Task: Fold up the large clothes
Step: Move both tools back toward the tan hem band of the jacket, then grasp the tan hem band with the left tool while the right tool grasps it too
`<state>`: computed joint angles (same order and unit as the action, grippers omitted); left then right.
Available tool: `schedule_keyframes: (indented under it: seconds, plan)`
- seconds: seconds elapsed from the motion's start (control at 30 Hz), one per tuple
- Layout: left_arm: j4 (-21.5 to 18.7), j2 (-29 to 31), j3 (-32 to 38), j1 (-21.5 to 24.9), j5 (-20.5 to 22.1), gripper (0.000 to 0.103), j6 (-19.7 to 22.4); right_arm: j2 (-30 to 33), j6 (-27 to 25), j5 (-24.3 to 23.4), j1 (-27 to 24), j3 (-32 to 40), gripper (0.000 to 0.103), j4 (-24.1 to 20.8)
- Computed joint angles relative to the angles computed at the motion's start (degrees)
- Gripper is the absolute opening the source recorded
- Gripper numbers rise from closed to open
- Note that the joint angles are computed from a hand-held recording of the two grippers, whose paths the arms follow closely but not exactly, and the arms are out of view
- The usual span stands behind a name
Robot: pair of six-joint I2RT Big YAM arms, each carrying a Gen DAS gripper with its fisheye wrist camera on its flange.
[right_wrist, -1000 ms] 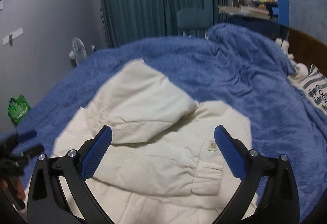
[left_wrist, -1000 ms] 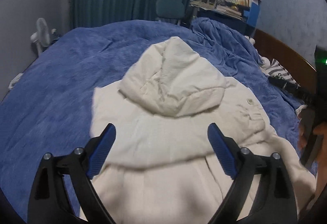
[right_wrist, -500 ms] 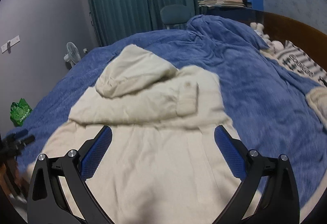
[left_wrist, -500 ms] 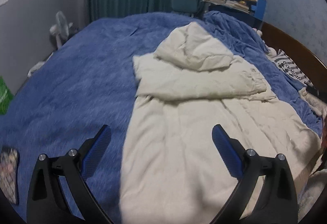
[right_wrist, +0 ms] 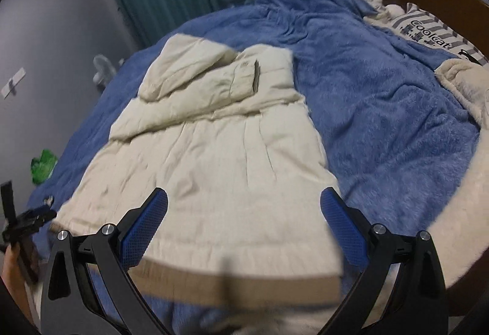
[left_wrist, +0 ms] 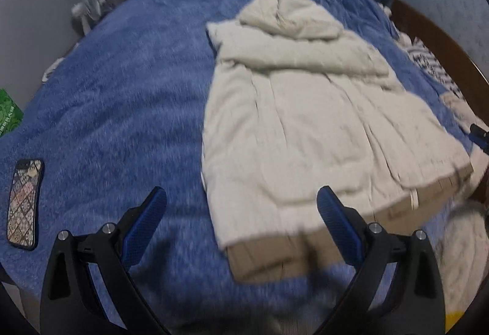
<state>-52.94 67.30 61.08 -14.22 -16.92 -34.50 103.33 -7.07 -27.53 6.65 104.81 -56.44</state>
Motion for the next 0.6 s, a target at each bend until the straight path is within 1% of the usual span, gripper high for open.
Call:
schedule_keyframes:
  seconds: [0.07, 0.13, 0.17, 0.23, 0.27, 0.33, 0.47, 0.53, 0.6]
  plan:
    - [-1.4, -0.3, 0.0, -0.4, 0.6, 0.094, -0.7, -0.1, -1.9, -1.1, -0.7, 0.7, 0.096, -3.1]
    - [-3.1, 0.0, 0.2, -0.5, 1.5, 0.094, -1.5, 0.2, -4.6, -0.5, -1.2, 1.6, 0.095, -5.8]
    - [-3.5, 0.1, 0.0, -0.5, 2.1, 0.094, -1.7, 0.3, -6.2, 1.1, -1.2, 2.0, 0.092, -6.8]
    - [-4.0, 0.4, -0.1, -0.5, 3.0, 0.093, -1.7, 0.8, -8.4, 2.5, -1.3, 2.3, 0.088, -8.0]
    - [-4.0, 0.6, -0.2, -0.3, 3.8, 0.087, -1.7, 1.2, -9.0, 3.0, -1.3, 2.6, 0.083, -8.7]
    - [-4.6, 1.3, -0.1, 0.2, 5.1, 0.08, -1.8, 2.4, -9.5, 3.6, -1.7, 3.5, 0.077, -10.5]
    - [-5.0, 1.8, -0.3, 0.6, 6.7, 0.077, -1.8, 3.9, -8.9, 4.6, -2.1, 4.1, 0.077, -12.0]
    - [-5.0, 2.1, -0.4, 0.9, 7.6, 0.076, -2.0, 5.1, -9.0, 4.1, -2.3, 5.3, 0.076, -14.1]
    - [-4.6, 2.3, -0.7, 1.9, 10.1, 0.075, -2.3, 6.1, -9.2, 2.8, -2.6, 6.4, 0.069, -16.1]
